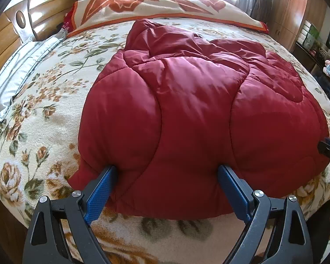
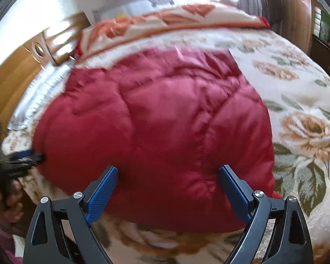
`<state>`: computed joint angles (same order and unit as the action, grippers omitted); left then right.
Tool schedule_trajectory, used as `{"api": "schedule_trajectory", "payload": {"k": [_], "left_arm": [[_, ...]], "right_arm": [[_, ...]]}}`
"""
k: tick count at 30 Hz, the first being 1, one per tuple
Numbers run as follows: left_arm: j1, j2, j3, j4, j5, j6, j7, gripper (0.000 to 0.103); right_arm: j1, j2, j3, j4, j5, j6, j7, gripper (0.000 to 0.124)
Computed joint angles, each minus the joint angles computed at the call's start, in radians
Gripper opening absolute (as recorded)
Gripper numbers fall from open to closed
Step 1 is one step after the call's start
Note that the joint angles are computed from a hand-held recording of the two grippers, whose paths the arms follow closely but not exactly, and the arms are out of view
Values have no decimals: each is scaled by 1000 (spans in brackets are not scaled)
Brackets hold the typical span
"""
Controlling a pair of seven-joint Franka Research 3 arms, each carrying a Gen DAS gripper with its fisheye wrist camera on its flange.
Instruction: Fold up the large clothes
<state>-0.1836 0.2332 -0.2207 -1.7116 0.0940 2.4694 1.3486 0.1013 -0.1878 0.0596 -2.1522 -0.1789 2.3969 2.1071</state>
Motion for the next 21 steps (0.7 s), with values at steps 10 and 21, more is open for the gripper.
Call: {"api": "schedule_trajectory", "payload": {"k": [10, 21], "left_arm": [[-1, -3, 1, -4, 9, 0, -3, 94], [27, -117, -12, -90, -115, 66, 73, 79]], "right_arm": [[-20, -32, -4, -91, 43, 115, -18, 95], [-26, -38, 2, -86, 49, 97, -12, 95]]}}
